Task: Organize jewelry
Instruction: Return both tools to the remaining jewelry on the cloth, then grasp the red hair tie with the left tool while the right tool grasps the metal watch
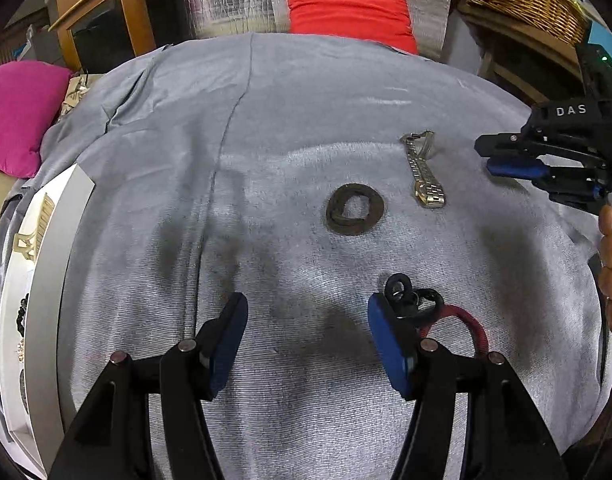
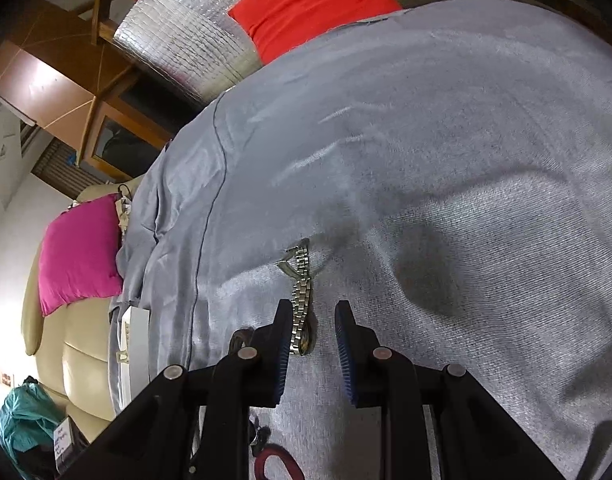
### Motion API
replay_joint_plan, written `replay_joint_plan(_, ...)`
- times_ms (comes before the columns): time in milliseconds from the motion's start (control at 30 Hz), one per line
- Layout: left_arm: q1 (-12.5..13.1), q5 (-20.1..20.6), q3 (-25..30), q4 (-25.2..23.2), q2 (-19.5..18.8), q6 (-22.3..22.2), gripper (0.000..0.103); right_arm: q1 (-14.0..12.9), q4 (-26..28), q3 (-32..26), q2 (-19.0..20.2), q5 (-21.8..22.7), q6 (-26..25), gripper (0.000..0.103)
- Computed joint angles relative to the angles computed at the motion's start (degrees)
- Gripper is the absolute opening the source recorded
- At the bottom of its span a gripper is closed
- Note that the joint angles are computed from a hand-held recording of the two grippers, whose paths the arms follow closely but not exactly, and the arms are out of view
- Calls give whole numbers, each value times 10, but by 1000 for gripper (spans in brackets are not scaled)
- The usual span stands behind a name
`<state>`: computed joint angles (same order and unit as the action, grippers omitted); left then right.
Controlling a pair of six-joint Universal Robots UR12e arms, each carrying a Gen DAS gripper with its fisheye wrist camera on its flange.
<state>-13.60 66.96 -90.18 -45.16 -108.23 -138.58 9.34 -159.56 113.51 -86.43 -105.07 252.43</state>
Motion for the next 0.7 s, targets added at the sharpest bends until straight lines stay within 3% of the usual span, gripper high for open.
replay_joint_plan(300,3,-5,3,-13,1,9,63,-9,-15,-1,15,23,13,27)
replay_joint_plan(467,5,-4,7,-16,-1,10,63,-10,-32,-4,25,11,9,29)
replay_joint_plan(500,5,-4,8,-19,-2,9,63,-11,-36,-5,27,8,11,31)
replay_joint_plan(567,7,-6,11,-25,-3,9,63,-13,-44,-6,31,2,12,52)
replay_joint_plan(600,7,-5,11,-25,-4,9,63,-14,-48,-8,33,-7,10,57)
replay_joint_plan(700,7,-4,13,-24,-5,13,63,-13,-43,-20,41,-35,-7,59)
